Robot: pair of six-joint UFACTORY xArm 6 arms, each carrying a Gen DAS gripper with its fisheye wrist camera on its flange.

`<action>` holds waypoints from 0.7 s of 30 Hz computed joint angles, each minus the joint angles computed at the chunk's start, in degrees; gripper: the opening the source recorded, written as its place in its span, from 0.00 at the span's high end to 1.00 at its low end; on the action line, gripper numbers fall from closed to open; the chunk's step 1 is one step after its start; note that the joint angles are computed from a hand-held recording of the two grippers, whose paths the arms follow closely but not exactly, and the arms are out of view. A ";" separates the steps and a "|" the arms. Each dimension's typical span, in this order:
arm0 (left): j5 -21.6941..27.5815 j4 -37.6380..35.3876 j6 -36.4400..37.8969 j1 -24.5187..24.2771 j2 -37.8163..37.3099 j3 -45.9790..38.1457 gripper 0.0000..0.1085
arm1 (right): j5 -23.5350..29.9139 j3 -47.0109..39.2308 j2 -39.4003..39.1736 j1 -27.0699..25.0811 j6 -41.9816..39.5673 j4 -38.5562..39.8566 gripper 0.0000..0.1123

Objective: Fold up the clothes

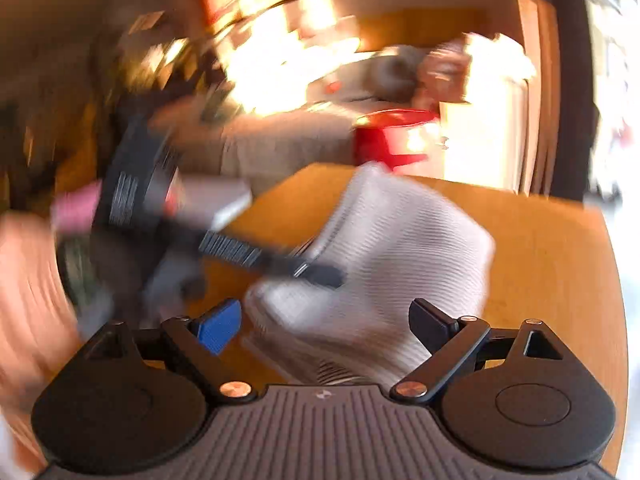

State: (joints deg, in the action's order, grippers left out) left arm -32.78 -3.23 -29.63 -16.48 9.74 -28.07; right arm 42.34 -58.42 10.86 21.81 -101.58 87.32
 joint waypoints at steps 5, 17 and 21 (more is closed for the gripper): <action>-2.19 4.43 -3.46 1.79 0.84 0.55 0.30 | 0.44 -11.07 9.30 -3.60 15.70 3.29 0.25; -7.02 14.12 -9.27 6.31 3.60 0.92 0.24 | -0.50 -18.63 15.79 1.08 20.88 1.70 0.56; -9.18 14.48 -9.20 6.73 3.92 2.01 0.23 | -10.37 -13.47 9.62 6.12 10.15 2.43 0.56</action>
State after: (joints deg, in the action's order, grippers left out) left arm -41.96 11.25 -38.83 -9.75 13.67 -26.06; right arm 31.97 -71.89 20.47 27.93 -91.43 89.76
